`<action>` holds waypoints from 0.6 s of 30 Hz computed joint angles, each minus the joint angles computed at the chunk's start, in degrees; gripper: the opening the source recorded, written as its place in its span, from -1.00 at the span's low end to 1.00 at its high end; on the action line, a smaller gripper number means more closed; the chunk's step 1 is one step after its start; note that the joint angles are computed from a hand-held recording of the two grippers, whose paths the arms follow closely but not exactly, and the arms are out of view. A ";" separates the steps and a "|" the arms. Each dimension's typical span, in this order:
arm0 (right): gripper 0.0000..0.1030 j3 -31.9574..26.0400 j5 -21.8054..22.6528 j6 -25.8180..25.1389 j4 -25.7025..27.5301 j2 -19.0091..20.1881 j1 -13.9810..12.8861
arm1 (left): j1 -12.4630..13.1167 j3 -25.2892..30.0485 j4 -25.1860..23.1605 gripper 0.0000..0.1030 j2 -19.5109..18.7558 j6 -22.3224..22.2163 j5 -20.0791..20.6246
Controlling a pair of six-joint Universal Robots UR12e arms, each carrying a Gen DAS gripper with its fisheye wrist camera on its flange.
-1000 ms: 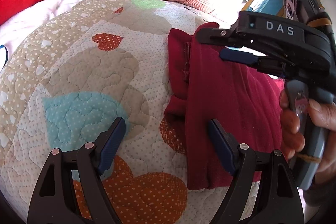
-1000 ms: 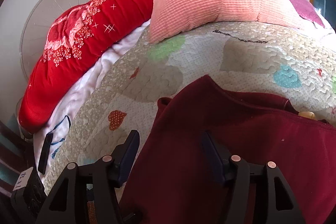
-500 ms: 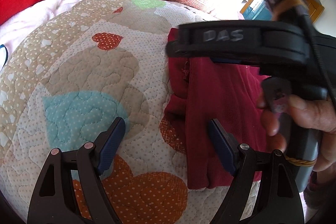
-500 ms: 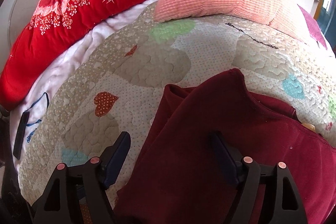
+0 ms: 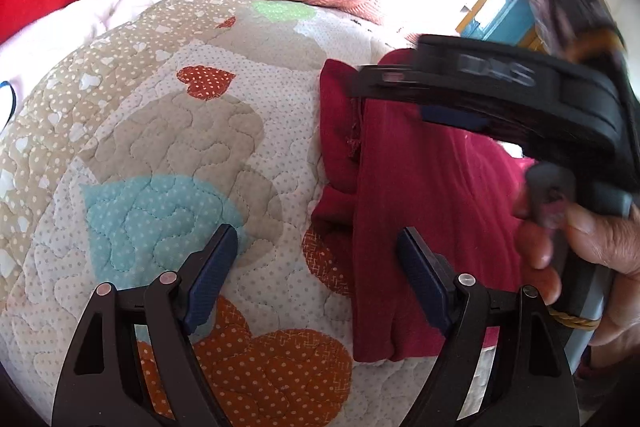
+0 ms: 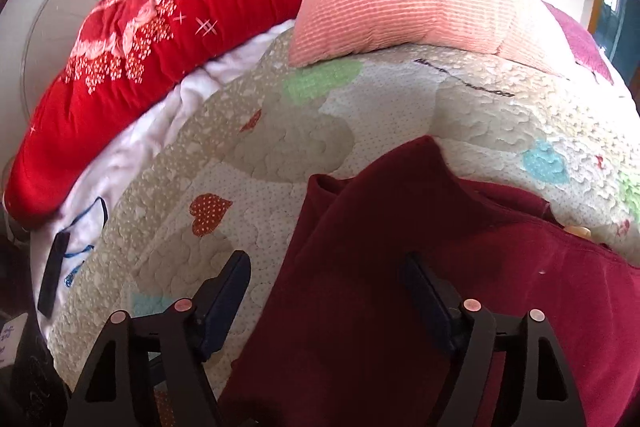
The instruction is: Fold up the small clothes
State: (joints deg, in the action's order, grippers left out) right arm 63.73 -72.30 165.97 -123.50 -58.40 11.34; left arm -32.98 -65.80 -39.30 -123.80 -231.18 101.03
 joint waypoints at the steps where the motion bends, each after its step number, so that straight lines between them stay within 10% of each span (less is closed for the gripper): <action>1: 0.47 0.83 0.92 0.97 -1.28 -0.54 -0.49 | 0.10 -0.28 0.37 0.60 0.16 -0.16 -0.36; 7: 0.43 2.27 4.56 2.33 -2.02 -1.61 -1.70 | 0.16 -1.48 2.46 0.59 0.99 -0.52 -1.29; 11: -0.11 2.08 3.11 0.17 -2.10 -1.27 -1.10 | -0.23 -1.08 2.07 0.59 0.94 0.64 -1.34; 18: -0.13 3.97 7.67 -1.58 -0.26 -2.48 -1.62 | -0.20 0.35 -4.57 0.59 1.59 9.17 -5.74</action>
State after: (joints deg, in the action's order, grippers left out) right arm 67.70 -64.63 164.40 -123.76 -60.88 9.72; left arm -33.18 -65.44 -43.87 -122.21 -222.01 95.29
